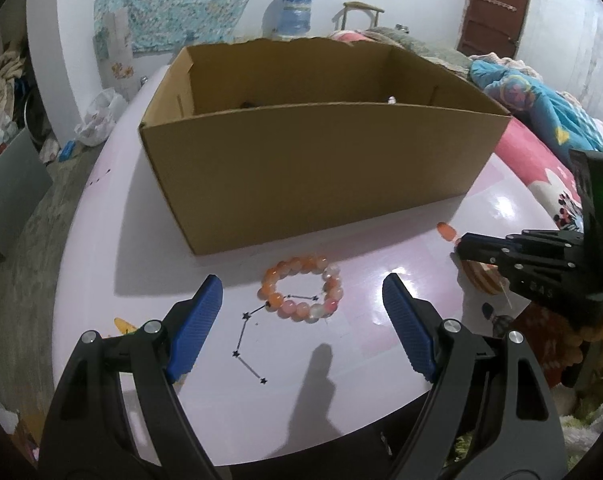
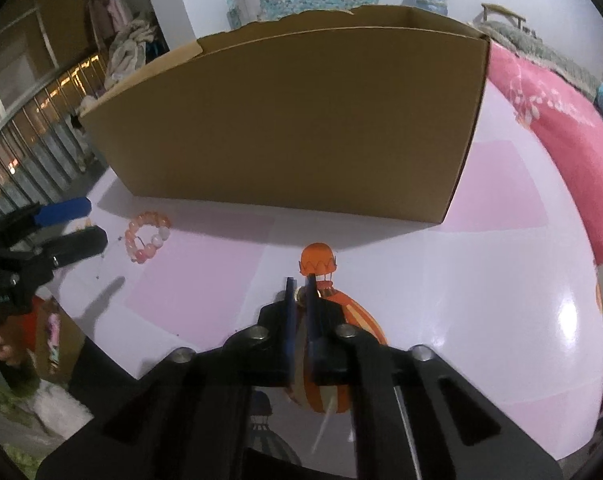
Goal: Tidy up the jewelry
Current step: 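Close the right tool on the gold ring while the left tool closes on the bracelet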
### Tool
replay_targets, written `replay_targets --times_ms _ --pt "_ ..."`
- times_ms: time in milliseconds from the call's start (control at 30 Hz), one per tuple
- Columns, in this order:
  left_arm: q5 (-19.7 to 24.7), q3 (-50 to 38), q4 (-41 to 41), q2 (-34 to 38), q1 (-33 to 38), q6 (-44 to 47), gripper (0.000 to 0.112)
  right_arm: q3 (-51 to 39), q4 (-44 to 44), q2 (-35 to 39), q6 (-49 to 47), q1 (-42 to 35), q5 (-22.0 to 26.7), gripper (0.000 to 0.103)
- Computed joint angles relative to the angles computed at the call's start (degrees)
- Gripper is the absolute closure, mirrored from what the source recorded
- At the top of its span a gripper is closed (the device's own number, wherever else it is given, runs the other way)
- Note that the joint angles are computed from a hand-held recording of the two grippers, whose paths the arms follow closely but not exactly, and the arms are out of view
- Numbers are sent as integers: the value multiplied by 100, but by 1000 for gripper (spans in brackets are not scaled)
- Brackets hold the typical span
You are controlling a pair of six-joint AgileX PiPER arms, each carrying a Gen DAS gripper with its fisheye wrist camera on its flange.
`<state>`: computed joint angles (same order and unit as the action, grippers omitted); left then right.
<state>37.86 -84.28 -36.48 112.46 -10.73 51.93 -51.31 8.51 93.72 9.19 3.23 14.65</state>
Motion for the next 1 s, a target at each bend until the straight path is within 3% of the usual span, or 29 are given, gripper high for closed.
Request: replay_targets --times_ms 367,467,667,1000 --pt "4 14 -108 41 -188 257 35 262 1754 -239 -1750 -403 96 98" --pt "32 2 -124 75 -225 300 39 248 1595 -247 -1599 -466 224 94" --pt "143 -138 -57 224 -324 300 53 176 1550 -208 -1511 -454 222 87" --pt "474 -832 1015 814 -477 -721 82 94 969 -166 -932 -337 214 86"
